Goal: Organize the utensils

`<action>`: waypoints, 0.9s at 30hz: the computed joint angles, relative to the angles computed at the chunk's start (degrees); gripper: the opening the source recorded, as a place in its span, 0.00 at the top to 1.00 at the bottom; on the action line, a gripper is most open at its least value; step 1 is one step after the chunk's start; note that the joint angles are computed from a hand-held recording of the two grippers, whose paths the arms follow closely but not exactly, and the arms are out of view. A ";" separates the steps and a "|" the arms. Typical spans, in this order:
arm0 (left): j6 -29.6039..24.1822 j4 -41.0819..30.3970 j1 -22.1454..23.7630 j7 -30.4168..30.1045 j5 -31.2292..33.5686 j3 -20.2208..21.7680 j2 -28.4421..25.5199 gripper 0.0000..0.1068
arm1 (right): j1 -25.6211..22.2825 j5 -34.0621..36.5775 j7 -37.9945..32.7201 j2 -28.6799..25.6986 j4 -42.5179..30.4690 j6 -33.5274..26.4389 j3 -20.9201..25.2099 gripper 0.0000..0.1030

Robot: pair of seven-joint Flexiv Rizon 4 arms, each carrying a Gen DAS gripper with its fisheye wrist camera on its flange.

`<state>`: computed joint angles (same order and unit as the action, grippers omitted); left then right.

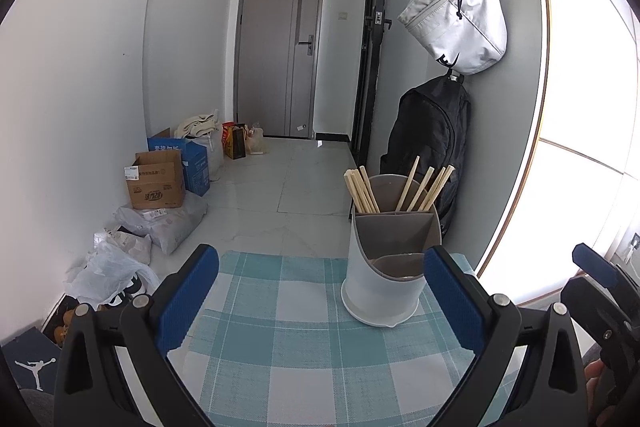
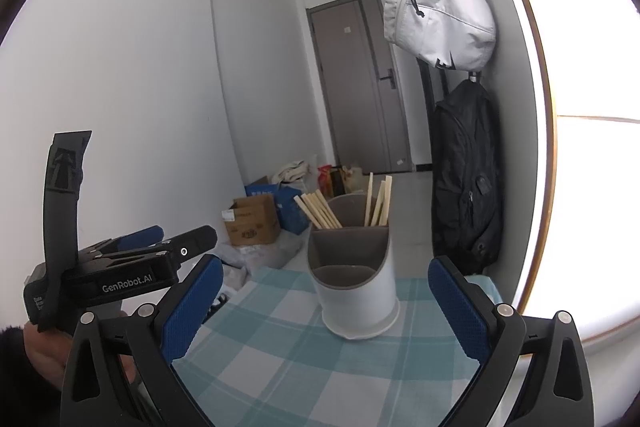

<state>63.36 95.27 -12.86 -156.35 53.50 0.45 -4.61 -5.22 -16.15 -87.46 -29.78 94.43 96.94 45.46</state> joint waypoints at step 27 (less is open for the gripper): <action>0.51 0.55 0.18 0.09 -0.76 0.09 0.08 0.06 | 0.34 0.80 -0.61 0.24 -0.08 -0.20 -0.35 0.00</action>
<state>63.87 95.81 -12.68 -156.26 52.74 0.54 -4.53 -4.89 -15.35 -88.08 -29.55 94.36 96.74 45.11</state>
